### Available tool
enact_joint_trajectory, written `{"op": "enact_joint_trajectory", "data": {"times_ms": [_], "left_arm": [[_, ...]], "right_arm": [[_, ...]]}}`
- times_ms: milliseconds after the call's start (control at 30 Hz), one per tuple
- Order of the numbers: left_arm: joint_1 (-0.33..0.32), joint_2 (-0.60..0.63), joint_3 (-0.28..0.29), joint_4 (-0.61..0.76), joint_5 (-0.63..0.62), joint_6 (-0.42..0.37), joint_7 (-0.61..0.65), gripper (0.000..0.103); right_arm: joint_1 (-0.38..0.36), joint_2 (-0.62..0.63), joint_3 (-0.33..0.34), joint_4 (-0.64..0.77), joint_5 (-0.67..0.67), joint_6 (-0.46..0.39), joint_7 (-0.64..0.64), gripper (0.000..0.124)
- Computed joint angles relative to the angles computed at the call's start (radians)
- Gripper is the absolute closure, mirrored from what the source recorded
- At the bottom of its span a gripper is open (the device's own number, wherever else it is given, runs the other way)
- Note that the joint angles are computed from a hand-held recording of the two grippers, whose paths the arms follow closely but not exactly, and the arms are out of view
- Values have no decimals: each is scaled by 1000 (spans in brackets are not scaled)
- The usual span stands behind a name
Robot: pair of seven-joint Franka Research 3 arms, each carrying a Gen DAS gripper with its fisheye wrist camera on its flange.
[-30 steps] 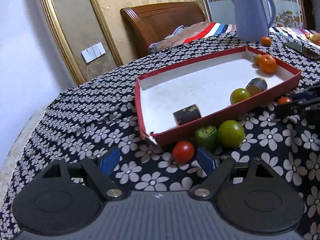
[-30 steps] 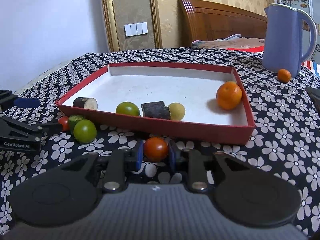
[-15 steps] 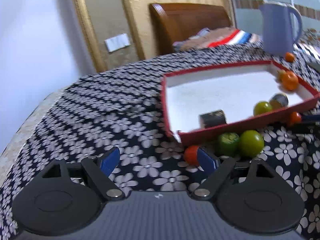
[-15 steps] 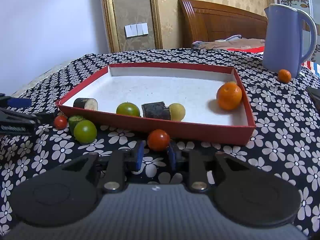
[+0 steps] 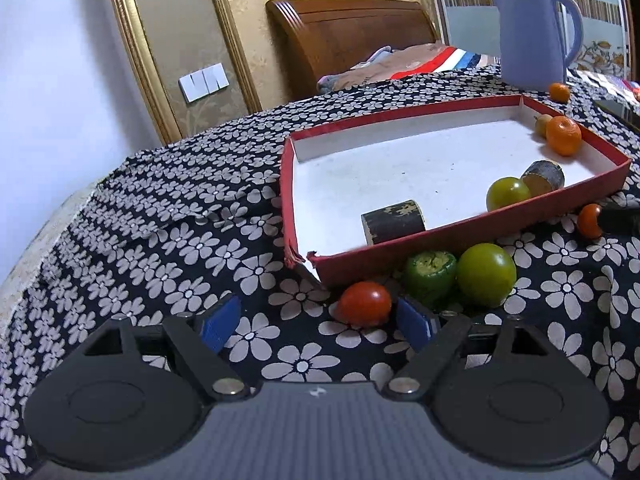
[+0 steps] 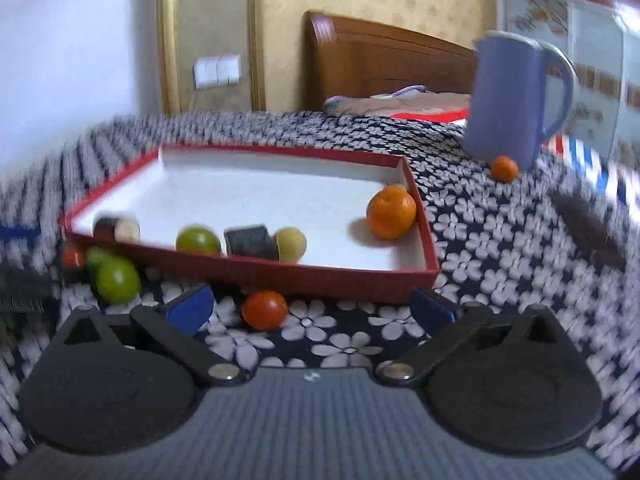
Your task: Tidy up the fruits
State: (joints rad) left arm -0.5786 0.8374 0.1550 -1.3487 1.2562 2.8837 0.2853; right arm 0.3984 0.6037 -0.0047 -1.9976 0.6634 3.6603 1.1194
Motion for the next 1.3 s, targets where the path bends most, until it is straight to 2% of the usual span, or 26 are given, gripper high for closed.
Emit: {"op": "enact_joint_trajectory", "data": {"times_ms": [67, 100, 133, 167, 200, 233, 333, 367, 433, 533, 633, 733, 933, 1067, 1100, 1167, 1233, 1300], "left_arm": [[13, -4, -9, -7, -7, 29, -1, 31], [27, 0, -21, -4, -26, 43, 16, 33], [39, 4, -34, 0, -53, 53, 37, 38], [48, 7, -41, 3, -75, 67, 57, 43], [51, 10, -43, 3, -94, 80, 76, 45], [55, 13, -46, 5, -115, 91, 99, 49], [67, 24, -54, 12, -181, 120, 164, 56], [71, 26, -58, 12, -203, 130, 184, 62], [78, 30, -65, 8, -241, 156, 217, 68], [70, 31, -51, 0, -282, 179, 244, 71], [70, 31, -51, -9, -330, 196, 278, 76], [39, 26, -13, -21, -361, 204, 281, 76], [-15, 28, 53, -32, -411, 212, 288, 76], [-79, 38, 137, -31, -396, 224, 251, 76], [-80, 38, 136, -31, -398, 221, 251, 76], [-60, 35, 112, -30, -411, 219, 263, 76], [-33, 30, 79, -36, -435, 225, 280, 76], [-28, 24, 73, -48, -454, 230, 284, 76]], "right_arm": [[12, 0, -13, -3, -3, 6, -26, 21], [18, -1, -18, 2, 12, -1, -34, 21], [-5, -2, 0, 0, -9, 0, -16, 21], [-41, -6, 29, -5, -43, -5, 18, 25], [-62, -14, 42, -9, -67, -31, 35, 37], [-78, -18, 51, -13, -95, -46, 47, 41], [-29, -16, 8, -11, -73, -53, 38, 42], [-24, -15, 5, -10, -72, -52, 38, 42], [-27, -15, 8, -8, -87, -56, 39, 46], [-31, -17, 7, -3, -93, -83, 45, 48], [-55, -24, 21, -5, -122, -125, 67, 62], [-118, -21, 69, -6, -194, -145, 111, 72], [-73, -7, 18, 18, -201, -174, 133, 76], [-67, 4, 13, 32, -215, -177, 137, 82], [-63, 5, 9, 33, -216, -175, 137, 91], [-57, 3, 4, 30, -216, -174, 135, 97], [-45, 0, -6, 21, -214, -166, 128, 98], [-44, -5, -4, 12, -214, -157, 123, 98]]}}
